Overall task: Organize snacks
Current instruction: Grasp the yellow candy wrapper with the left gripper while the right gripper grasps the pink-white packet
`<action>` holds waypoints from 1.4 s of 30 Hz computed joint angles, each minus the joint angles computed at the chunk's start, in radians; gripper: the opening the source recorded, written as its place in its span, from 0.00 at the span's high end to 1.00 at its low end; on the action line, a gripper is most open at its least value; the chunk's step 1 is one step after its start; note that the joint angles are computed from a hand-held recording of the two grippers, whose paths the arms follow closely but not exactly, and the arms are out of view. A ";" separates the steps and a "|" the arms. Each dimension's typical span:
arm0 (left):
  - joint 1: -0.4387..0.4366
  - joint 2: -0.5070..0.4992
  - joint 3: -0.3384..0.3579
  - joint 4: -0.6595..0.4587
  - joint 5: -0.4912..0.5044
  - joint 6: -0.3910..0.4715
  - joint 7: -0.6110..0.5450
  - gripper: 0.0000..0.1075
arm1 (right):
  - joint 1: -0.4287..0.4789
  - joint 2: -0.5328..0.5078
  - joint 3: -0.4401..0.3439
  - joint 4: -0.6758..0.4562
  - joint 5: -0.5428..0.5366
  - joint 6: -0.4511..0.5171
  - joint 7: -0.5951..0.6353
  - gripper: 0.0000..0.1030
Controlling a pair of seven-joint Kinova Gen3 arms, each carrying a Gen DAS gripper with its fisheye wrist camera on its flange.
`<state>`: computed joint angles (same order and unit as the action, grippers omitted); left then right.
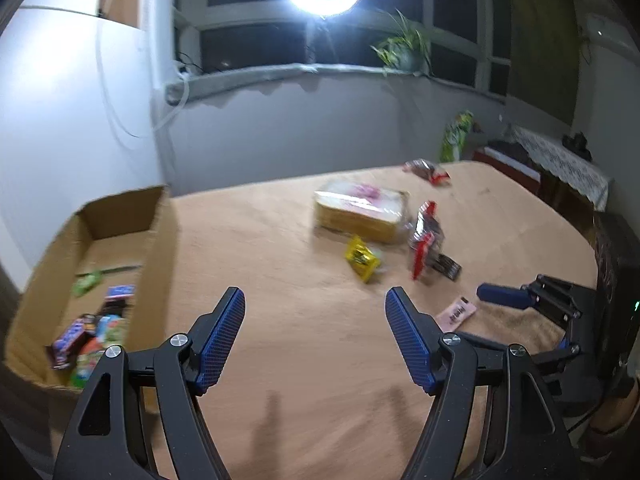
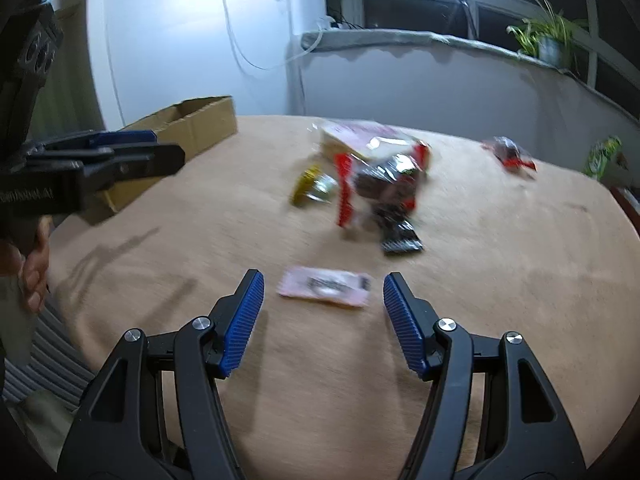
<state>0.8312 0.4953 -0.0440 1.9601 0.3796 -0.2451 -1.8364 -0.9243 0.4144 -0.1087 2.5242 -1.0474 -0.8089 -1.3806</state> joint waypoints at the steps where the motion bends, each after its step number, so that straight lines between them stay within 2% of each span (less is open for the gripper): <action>1: 0.006 0.010 -0.004 -0.014 0.003 0.013 -0.005 0.32 | 0.010 0.003 0.001 0.001 0.012 0.004 -0.007 0.37; 5: 0.005 0.064 0.000 -0.100 -0.028 0.099 0.007 0.32 | 0.039 0.019 0.004 0.007 0.077 0.002 -0.048 0.36; 8: -0.036 0.107 0.041 -0.176 -0.075 0.160 0.042 0.32 | 0.039 0.030 0.013 0.000 0.099 0.001 -0.046 0.33; 11: -0.107 0.155 0.112 -0.265 -0.119 0.231 0.090 0.32 | 0.037 0.037 0.022 -0.013 0.105 0.007 -0.033 0.33; 13: -0.120 0.174 0.125 -0.302 -0.143 0.252 0.115 0.33 | 0.027 0.039 0.032 -0.026 0.088 0.021 0.002 0.33; 15: -0.128 0.191 0.138 -0.338 -0.172 0.281 0.133 0.38 | 0.013 0.040 0.036 -0.033 0.065 0.023 0.031 0.35; 16: -0.131 0.201 0.142 -0.363 -0.189 0.312 0.140 0.49 | 0.013 0.040 0.033 -0.031 0.065 0.019 0.031 0.41; 19: -0.128 0.213 0.137 -0.394 -0.228 0.357 0.173 0.67 | 0.008 0.039 0.032 -0.027 0.051 0.014 0.044 0.56; 20: -0.133 0.214 0.143 -0.396 -0.241 0.363 0.182 0.73 | 0.010 0.037 0.030 -0.023 0.053 0.011 0.042 0.59; 25: -0.182 0.204 0.197 -0.366 -0.292 0.335 0.223 0.85 | 0.012 0.041 0.018 -0.002 0.072 -0.018 0.009 0.64; 28: -0.207 0.209 0.220 -0.366 -0.311 0.339 0.239 0.88 | 0.012 0.042 0.015 0.007 0.082 -0.031 -0.008 0.66; 32: -0.232 0.217 0.241 -0.378 -0.323 0.362 0.256 0.89 | 0.008 0.033 0.011 0.021 0.086 -0.044 -0.028 0.75; 35: -0.236 0.241 0.245 -0.430 -0.337 0.439 0.258 0.89 | 0.002 0.033 0.011 0.019 0.076 -0.046 -0.025 0.76; 37: -0.227 0.246 0.236 -0.446 -0.343 0.449 0.263 0.89 | -0.001 0.036 0.010 0.018 0.072 -0.051 -0.027 0.76; 42: -0.295 0.239 0.309 -0.401 -0.330 0.392 0.243 0.91 | 0.009 0.036 -0.004 0.047 0.106 -0.090 -0.099 0.82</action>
